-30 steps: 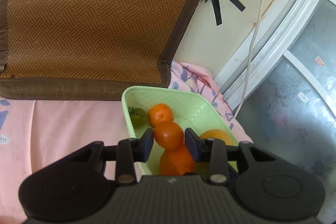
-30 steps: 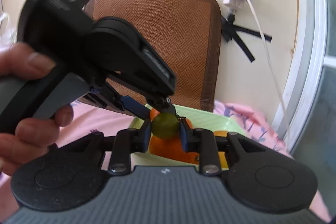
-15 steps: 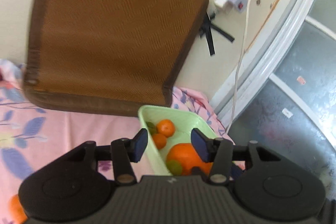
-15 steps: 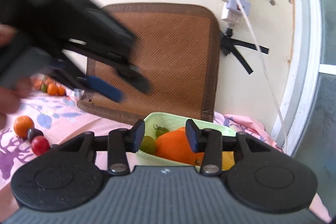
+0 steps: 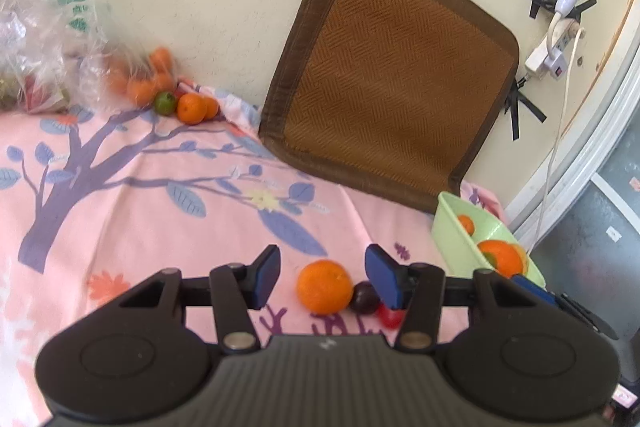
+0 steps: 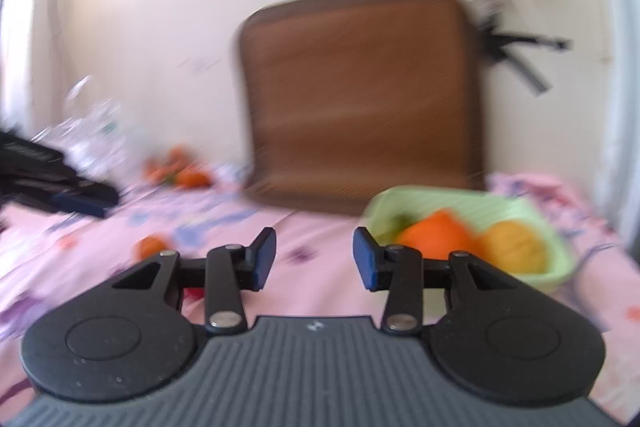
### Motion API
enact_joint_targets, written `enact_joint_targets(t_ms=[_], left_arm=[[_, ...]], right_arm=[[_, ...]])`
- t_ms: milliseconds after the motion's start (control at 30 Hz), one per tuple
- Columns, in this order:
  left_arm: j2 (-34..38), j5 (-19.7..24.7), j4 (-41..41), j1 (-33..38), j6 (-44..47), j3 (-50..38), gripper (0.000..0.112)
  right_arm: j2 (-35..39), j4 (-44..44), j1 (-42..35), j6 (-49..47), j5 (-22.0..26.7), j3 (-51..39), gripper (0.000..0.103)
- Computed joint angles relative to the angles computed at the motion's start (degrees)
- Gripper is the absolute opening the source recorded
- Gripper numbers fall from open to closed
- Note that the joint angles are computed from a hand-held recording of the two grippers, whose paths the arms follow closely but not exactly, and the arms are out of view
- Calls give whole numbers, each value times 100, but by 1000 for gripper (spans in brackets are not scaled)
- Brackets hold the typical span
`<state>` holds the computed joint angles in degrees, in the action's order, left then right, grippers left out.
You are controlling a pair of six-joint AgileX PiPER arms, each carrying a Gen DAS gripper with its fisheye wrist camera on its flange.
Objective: Organize fruits
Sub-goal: 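Grasp the orange with the left tool while the right tool grasps the red plum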
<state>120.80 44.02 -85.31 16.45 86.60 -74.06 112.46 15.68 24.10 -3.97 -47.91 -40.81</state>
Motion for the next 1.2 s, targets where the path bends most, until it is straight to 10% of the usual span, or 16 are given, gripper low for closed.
enact_joint_targets(t_ms=[333, 567, 733, 933, 1067, 1200], left_arm=[[459, 174, 187, -160, -231, -395, 61], [335, 420, 12, -185, 74, -345, 61], [312, 429, -71, -283, 153, -288, 61], [456, 132, 228, -292, -238, -522, 62], [679, 104, 645, -373, -596, -787, 82], [731, -41, 617, -419, -630, -745, 44]], right_arm=[[638, 1431, 980, -2559, 1300, -1405, 43], [457, 763, 524, -1643, 1993, -1401, 43], [428, 345, 554, -1433, 1934, -1353, 43], [823, 1473, 911, -3431, 1995, -1933, 42], [1014, 2204, 1013, -4394, 1977, -2208, 34], [884, 2002, 1122, -4160, 1515, -1861, 31]])
